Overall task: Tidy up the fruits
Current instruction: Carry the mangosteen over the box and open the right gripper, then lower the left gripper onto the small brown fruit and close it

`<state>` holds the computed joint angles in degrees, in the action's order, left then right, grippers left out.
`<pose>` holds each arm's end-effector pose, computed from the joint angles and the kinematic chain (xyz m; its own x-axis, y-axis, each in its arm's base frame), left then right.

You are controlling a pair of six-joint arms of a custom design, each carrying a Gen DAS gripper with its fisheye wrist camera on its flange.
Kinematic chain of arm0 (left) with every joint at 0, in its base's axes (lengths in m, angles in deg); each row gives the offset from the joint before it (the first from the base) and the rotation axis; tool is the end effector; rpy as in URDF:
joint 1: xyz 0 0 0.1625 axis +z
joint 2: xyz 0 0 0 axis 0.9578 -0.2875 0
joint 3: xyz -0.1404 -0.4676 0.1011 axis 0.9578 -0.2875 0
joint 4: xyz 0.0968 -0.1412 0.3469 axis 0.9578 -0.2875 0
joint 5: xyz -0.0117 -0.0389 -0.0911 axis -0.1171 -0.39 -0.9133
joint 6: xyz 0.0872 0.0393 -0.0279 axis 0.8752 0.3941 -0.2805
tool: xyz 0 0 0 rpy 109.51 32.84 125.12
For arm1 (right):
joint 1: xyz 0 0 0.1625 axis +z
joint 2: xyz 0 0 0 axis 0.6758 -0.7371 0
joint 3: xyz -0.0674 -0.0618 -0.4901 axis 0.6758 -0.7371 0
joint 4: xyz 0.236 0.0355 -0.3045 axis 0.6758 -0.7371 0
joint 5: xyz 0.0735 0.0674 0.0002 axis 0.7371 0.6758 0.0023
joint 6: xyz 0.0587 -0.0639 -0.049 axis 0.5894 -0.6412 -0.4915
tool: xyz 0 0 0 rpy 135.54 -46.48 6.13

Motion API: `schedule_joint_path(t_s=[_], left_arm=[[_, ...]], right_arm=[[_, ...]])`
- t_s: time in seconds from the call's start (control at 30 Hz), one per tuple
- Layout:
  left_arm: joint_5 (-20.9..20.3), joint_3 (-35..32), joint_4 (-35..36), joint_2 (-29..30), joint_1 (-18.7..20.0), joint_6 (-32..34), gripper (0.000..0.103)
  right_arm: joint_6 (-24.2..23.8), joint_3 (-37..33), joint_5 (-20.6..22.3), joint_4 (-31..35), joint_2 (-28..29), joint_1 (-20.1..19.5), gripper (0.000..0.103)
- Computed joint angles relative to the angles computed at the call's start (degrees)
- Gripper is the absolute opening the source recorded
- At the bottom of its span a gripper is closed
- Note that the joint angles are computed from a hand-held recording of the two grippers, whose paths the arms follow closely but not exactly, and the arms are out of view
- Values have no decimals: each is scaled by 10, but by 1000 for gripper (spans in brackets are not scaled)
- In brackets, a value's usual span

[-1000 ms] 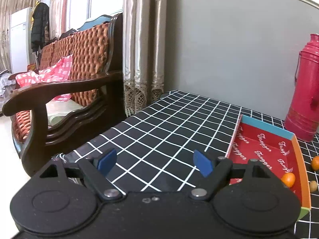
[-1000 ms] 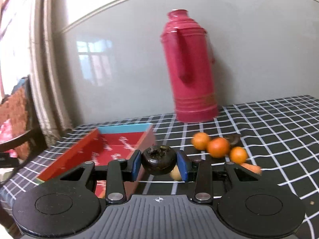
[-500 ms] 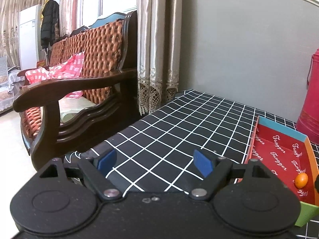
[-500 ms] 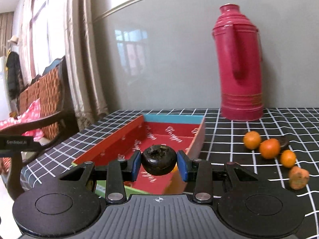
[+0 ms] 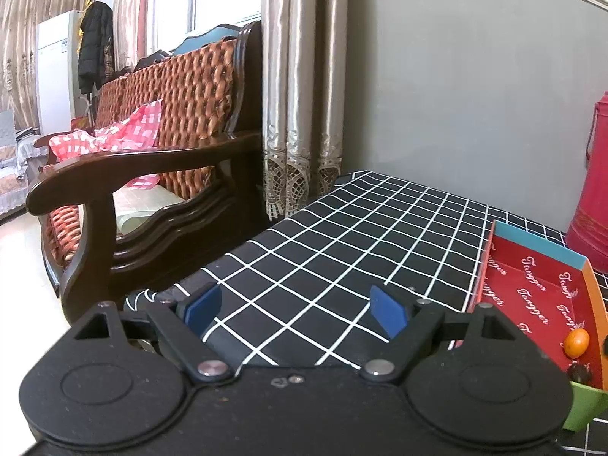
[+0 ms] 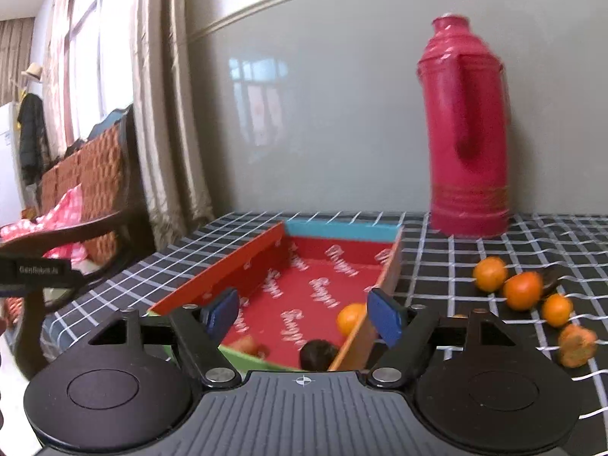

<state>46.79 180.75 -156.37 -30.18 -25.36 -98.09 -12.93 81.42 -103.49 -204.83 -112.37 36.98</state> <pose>-0.1640 -0.5290 0.0567 -0.5621 -0.5874 -0.5823 0.4274 0.3964 -0.8125 0.0595 -0.5608 0.0989 -0.7515 -0.4366 0.4946 -0.6477 0.3456 -0.6790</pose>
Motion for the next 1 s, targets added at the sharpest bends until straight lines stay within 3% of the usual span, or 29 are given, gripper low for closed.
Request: schedule_joint_path(t_s=[0.1,0.23,0.4,0.53,0.83,0.93,1.0], left_arm=[[3,-26,109,3,-2,-77,79],[14,-51,175,17,-8,-115,80],[43,-109,331,51,-18,-211,80],[76,-164,473,86,-26,-306,80],[170,-227,561,162,-52,-314,81],[198,-257,605,187,-56,-321,81],[213,-279,637,203,-57,-328,81]], right_arm=[[17,3,-6,-35,-4,-5,79],[45,6,-28,-110,-5,-12,98],[87,9,-59,-186,-16,-28,100],[114,3,-128,-256,-22,-33,103],[127,-34,-298,-326,-40,-38,103],[111,-50,-359,-344,-41,-36,103],[94,-59,-375,-369,-38,-38,103]])
